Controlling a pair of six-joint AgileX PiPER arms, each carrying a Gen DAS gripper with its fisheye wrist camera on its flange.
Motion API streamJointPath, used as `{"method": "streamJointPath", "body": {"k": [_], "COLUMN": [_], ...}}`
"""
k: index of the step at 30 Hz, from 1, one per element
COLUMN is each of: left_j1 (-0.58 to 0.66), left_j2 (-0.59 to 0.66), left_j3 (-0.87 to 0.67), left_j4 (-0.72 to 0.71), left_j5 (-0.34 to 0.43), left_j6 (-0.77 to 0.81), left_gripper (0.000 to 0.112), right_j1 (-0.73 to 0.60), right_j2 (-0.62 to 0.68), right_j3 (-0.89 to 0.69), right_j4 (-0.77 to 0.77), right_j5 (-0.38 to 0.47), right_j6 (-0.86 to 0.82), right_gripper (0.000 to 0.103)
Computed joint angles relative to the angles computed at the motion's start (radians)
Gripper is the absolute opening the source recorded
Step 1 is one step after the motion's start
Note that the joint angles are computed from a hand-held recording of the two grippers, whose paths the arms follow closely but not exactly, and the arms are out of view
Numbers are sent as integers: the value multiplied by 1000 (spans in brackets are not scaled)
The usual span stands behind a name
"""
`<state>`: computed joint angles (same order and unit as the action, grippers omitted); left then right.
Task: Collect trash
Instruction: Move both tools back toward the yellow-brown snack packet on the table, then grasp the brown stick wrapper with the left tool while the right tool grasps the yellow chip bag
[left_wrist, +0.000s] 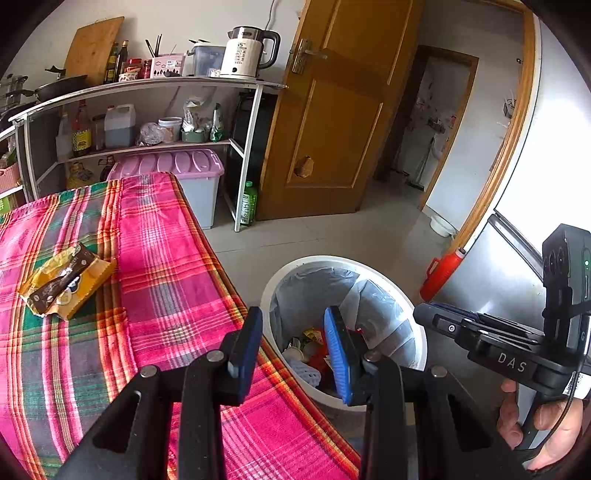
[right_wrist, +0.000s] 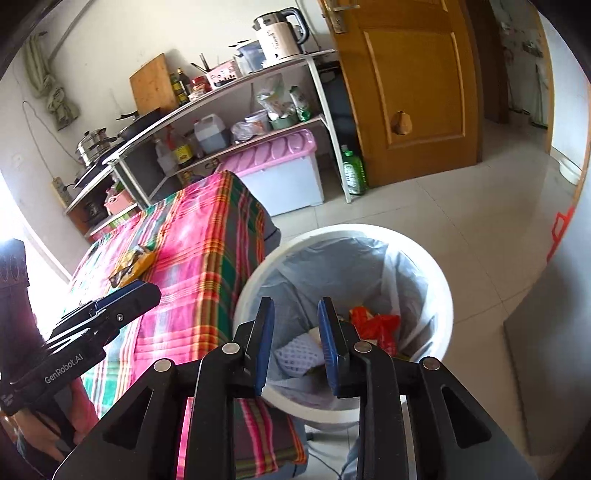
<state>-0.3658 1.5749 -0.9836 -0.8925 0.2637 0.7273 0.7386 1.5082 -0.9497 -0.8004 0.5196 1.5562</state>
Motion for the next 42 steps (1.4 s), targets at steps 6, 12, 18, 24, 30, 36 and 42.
{"method": "streamJointPath", "body": {"k": [6, 12, 18, 24, 30, 36, 42], "left_j1": [48, 122, 233, 358, 465, 521, 559], "left_j2": [-61, -113, -143, -148, -111, -49, 62], "left_j3": [59, 118, 153, 161, 121, 59, -45], "left_j4": [-61, -137, -205, -249, -255, -237, -173], "left_j5": [-1, 7, 34, 70, 92, 101, 133], "left_j6": [67, 156, 253, 336, 381, 406, 380], "left_gripper": [37, 37, 37, 37, 37, 37, 37], "right_j1": [42, 72, 92, 97, 92, 72, 53], "right_j2": [32, 84, 152, 227, 314, 418, 506], "right_j3": [-48, -111, -190, -288, -406, -557, -686], "right_j4": [-7, 21, 72, 154, 263, 425, 537], "right_j5": [-5, -21, -52, -77, -87, -72, -33], "right_j6": [-6, -49, -120, -229, -356, -541, -671], "right_gripper": [26, 26, 26, 35, 35, 35, 36]}}
